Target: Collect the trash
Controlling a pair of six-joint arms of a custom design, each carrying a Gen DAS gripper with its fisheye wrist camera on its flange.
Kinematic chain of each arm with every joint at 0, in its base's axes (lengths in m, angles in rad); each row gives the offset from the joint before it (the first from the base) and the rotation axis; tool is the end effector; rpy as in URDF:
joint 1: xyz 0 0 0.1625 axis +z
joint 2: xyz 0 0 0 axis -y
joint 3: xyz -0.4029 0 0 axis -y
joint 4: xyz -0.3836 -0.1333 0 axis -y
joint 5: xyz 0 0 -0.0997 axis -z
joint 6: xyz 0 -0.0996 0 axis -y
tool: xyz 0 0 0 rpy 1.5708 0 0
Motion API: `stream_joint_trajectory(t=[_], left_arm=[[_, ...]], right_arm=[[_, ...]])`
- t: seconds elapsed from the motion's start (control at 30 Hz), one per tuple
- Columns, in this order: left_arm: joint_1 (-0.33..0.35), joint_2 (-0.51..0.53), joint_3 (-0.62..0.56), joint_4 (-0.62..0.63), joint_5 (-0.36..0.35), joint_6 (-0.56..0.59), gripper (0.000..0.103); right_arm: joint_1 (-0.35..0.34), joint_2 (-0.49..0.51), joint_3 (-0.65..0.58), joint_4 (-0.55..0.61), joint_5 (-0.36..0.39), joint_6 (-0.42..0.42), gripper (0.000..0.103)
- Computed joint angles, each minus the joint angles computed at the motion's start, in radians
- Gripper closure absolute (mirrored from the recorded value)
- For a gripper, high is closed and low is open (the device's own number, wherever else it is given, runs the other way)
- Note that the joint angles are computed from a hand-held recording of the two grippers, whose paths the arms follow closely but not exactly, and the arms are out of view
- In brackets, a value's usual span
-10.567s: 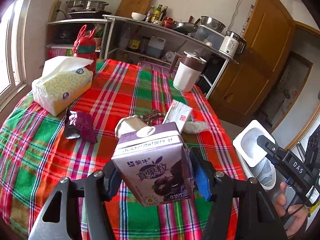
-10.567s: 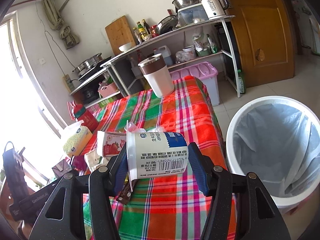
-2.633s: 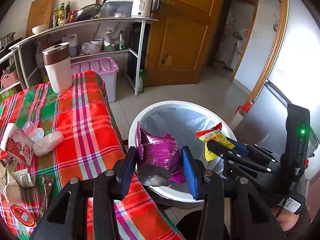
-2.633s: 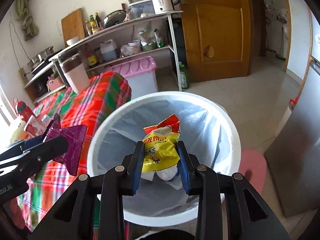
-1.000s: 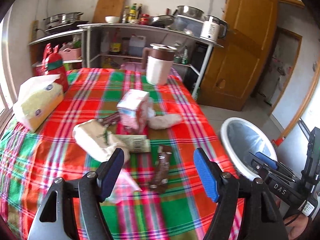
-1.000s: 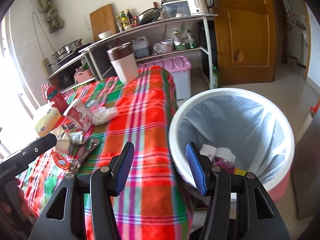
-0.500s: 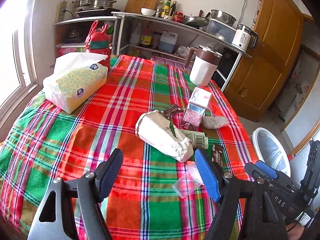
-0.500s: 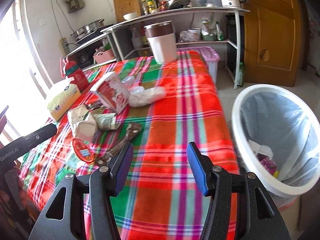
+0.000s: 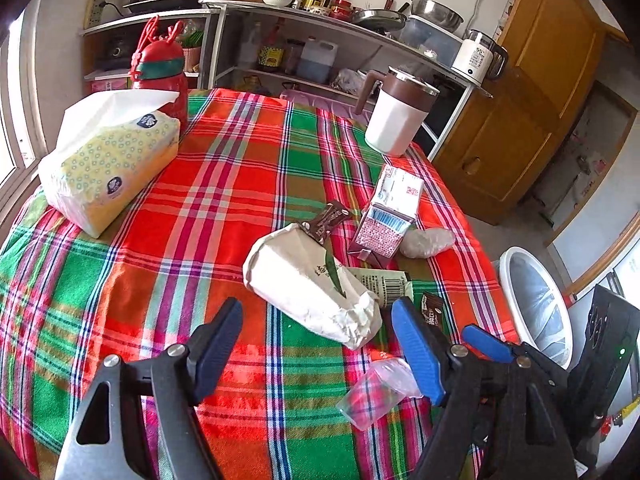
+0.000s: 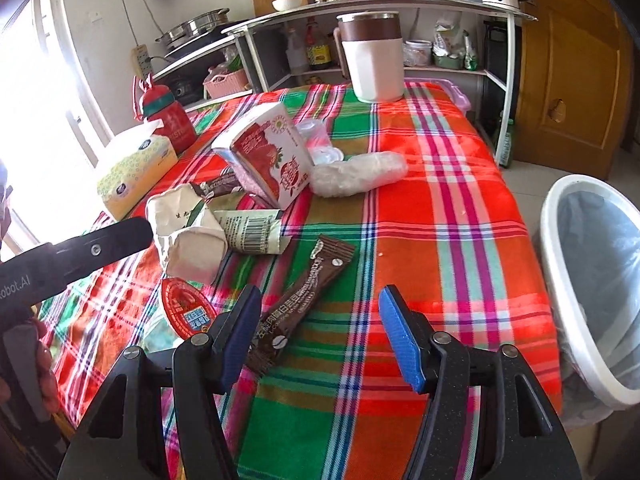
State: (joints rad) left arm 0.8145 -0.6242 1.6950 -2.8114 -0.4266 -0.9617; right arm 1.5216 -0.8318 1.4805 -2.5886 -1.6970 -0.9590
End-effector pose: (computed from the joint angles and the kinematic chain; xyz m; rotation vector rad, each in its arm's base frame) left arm -0.2598 -0.6018 0.0376 -0.3495 2.2013 -1.2089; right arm 0.0859 -0.7108 0.1724 1.2135 -2.5569 0.3762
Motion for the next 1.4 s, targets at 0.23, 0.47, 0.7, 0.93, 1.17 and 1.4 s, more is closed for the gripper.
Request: stream_joint_trajectory(t=[0.23,0.47,0.7,0.93,1.17,1.4], left_arm=[[0.026,0.018,-0.058,0.056,-0.043,0.035,0.024],[0.038,0.007,-0.075,0.229,-0.048,-0.05,0.024],[0.026,-0.063,0.008,0.358,-0.025,-0.2,0.024],[0.012,-0.129,0.069,0.523,-0.002,-0.38,0.024],[-0.014,-0.14,0.163,0.197,0.005,-0.264,0.024],[0.02,-0.094,0.106,0.025,-0.01,-0.174,0.02]], right_arm=[[0.014,0.015,0.031,-0.113,-0.058,-0.071,0.041],[0.006,0.025,0.007,-0.132,-0.067,-0.045,0.048],[-0.001,0.022,-0.003,-0.114,-0.05,-0.048,0.068],[-0.001,0.014,0.009,-0.1,-0.031,-0.083,0.081],[-0.003,0.01,0.01,-0.077,-0.022,-0.088,0.081],[-0.005,0.01,0.007,-0.072,-0.019,-0.084,0.081]])
